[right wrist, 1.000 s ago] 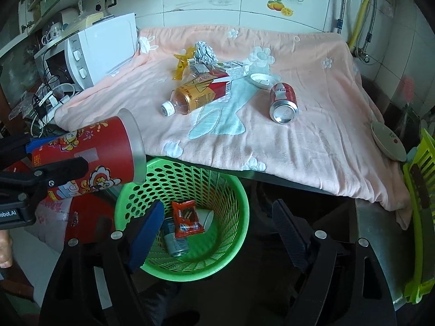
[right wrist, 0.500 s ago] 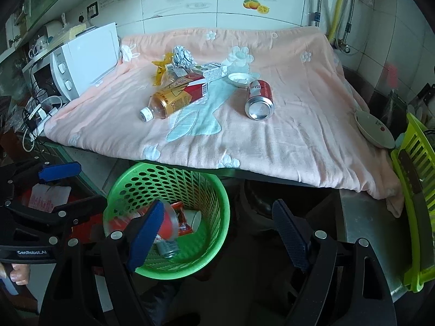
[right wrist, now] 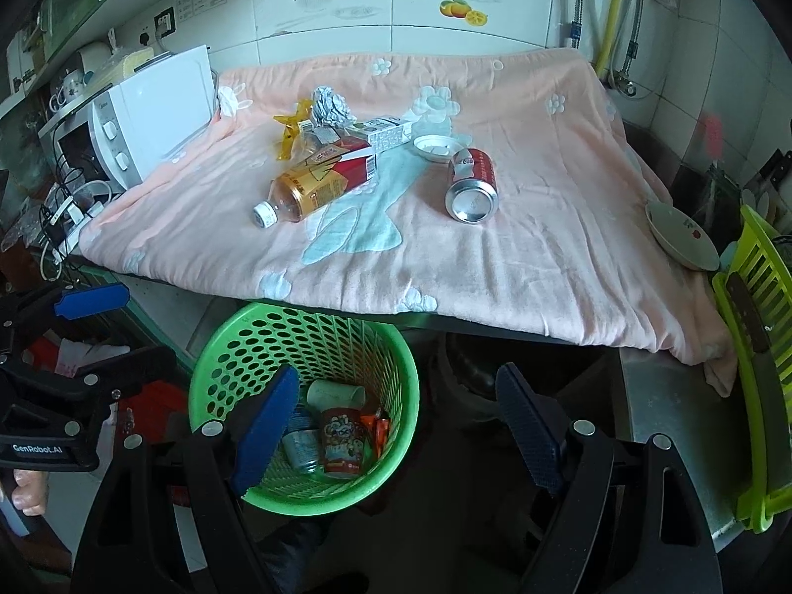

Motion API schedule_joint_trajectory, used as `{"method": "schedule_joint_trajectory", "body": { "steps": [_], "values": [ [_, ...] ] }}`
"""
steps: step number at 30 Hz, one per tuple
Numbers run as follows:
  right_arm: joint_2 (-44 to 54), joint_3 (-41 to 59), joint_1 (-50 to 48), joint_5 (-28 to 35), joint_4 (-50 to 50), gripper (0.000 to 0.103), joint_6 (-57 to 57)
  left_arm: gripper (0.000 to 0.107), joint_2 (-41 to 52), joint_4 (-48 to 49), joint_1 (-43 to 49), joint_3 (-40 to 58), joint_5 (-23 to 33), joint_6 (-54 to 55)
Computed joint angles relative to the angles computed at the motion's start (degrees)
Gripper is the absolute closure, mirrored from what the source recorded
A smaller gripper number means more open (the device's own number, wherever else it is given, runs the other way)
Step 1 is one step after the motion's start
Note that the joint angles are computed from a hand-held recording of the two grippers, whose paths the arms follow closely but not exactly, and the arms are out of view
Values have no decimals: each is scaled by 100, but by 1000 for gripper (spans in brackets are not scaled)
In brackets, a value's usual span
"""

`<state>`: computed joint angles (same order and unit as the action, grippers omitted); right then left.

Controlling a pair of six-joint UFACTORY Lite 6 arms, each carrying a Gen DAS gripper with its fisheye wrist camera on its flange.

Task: Collect trash
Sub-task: 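Move the left tool toward the plastic tea bottle while the right tool approaches the Coca-Cola can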

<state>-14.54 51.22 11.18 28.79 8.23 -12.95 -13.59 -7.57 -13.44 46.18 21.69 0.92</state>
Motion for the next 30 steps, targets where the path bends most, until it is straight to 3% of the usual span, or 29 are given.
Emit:
{"method": "schedule_joint_trajectory", "body": {
  "steps": [8,16,19,30],
  "values": [
    [370,379,44,6,-148,24,153,21,161,-201,484,241,5,389],
    [1088,981,40,-62,-214,24,228,19,461,357,708,656,-136,192],
    [1489,1339,8,-69,-235,24,264,19,650,-292,924,837,-187,964],
    [3314,3333,-191,216,-359,24,413,19,2228,-883,1386,2356,118,1749]
  ]
}}
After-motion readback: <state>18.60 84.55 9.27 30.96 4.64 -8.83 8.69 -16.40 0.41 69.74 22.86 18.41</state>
